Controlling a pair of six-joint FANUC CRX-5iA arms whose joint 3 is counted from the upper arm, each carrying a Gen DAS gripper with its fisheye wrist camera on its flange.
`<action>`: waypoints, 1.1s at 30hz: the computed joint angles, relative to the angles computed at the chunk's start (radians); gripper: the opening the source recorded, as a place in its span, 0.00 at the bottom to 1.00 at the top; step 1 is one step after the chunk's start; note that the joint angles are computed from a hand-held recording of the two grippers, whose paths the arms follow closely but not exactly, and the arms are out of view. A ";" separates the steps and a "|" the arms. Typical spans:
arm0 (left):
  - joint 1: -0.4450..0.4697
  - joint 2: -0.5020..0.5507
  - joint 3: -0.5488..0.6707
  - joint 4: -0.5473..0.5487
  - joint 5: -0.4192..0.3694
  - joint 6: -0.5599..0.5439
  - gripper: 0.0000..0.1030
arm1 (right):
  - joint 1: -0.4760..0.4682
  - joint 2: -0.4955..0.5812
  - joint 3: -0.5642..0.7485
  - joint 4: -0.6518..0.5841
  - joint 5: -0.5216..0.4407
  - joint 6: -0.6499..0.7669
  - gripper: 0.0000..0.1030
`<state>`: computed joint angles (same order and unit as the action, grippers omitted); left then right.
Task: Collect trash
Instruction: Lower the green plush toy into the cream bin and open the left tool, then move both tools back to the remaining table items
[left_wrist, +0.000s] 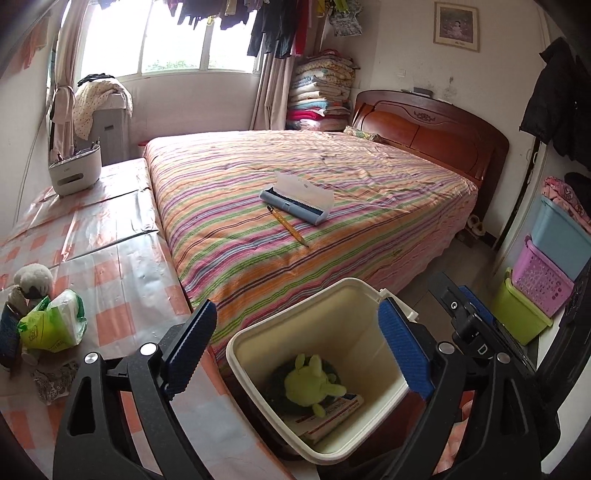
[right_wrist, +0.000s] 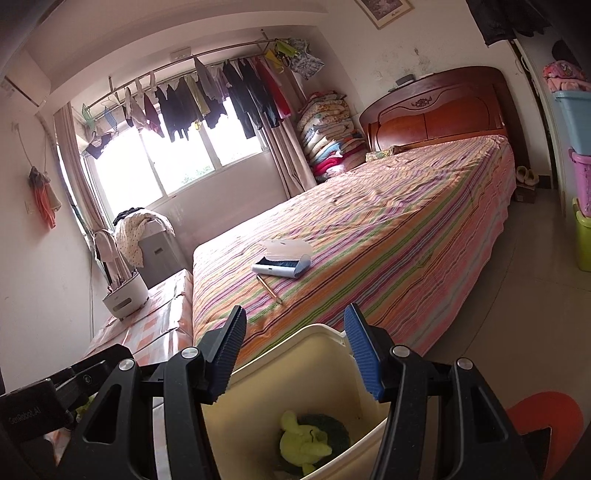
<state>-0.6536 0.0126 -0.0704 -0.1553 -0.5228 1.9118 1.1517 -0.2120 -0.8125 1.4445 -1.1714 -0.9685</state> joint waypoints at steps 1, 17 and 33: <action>0.005 -0.011 -0.005 -0.003 -0.001 0.012 0.86 | 0.003 0.002 0.001 0.002 0.001 0.004 0.52; 0.130 -0.152 -0.040 -0.127 -0.103 0.242 0.86 | -0.036 0.071 0.057 0.115 0.127 0.068 0.67; 0.268 -0.215 -0.085 -0.169 -0.227 0.251 0.86 | -0.097 0.154 0.139 0.207 0.349 0.076 0.68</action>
<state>-0.3853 -0.2024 -0.1556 -0.3246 -0.7501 2.1629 1.0550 -0.0585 -0.6737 1.6513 -0.8223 -0.8925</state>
